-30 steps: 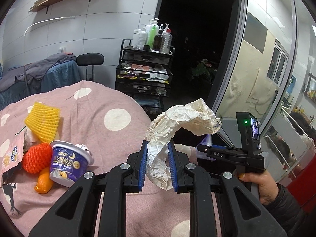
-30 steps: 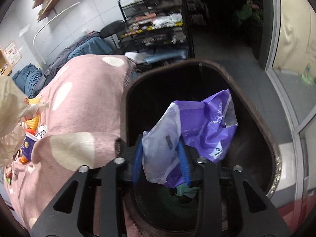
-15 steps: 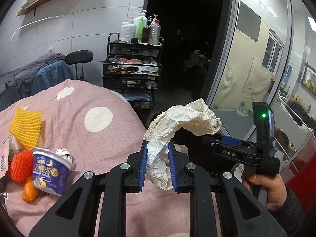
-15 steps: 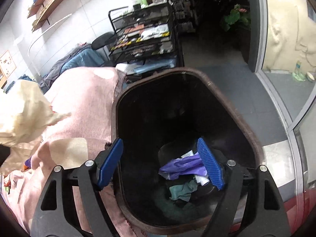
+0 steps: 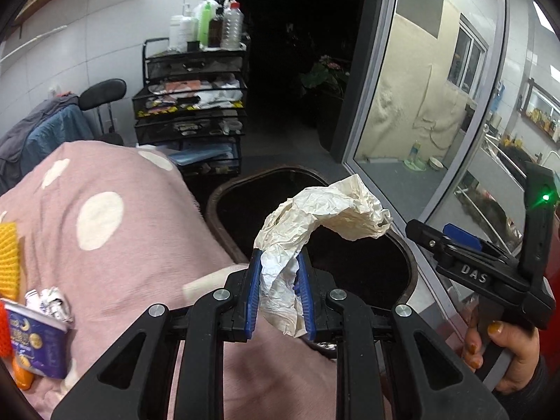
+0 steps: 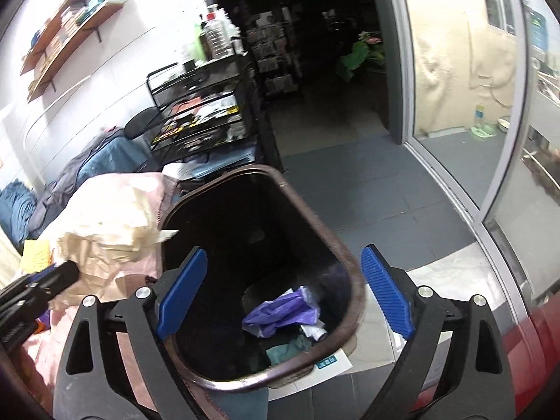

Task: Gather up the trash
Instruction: 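Lower the crumpled tissue into the bin and open the left tool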

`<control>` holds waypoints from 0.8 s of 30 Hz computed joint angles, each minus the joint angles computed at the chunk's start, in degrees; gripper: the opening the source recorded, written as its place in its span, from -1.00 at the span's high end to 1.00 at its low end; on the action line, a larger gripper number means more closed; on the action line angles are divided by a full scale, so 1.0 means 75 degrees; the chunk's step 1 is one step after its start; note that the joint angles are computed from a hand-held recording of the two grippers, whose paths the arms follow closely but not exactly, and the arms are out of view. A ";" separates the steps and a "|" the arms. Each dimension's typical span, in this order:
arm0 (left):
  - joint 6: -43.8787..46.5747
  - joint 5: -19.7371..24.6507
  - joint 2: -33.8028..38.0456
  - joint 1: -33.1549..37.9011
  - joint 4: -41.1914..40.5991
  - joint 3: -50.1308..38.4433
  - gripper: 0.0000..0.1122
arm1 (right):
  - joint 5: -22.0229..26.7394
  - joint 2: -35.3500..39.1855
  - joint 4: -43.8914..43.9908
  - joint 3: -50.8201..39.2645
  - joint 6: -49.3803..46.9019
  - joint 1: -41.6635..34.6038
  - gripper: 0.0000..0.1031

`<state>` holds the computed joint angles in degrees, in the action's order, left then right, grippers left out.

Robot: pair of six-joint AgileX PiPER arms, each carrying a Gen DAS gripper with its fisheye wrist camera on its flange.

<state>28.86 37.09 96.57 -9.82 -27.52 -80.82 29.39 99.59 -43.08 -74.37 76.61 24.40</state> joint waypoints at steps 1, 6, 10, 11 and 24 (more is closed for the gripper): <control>-0.0083 0.0082 0.0115 -0.0064 0.0075 -0.0138 0.63 | -0.0032 -0.0076 -0.0094 0.0122 0.0143 -0.0027 -0.73; -0.0577 0.0281 0.0584 -0.0456 0.0689 -0.0678 0.63 | -0.0013 -0.0347 -0.0405 0.0526 0.0598 -0.0143 -0.74; -0.0999 0.0518 0.0950 -0.0697 0.1070 -0.1105 0.63 | -0.0006 -0.0508 -0.0670 0.0764 0.0960 -0.0224 -0.74; -0.1059 0.0611 0.1033 -0.0727 0.1107 -0.1214 0.63 | 0.0027 -0.0550 -0.0764 0.0815 0.1066 -0.0234 -0.74; -0.1144 0.0578 0.1236 -0.0922 0.1081 -0.1404 -0.54 | 0.0089 -0.0756 -0.1284 0.1232 0.1733 -0.0369 -0.79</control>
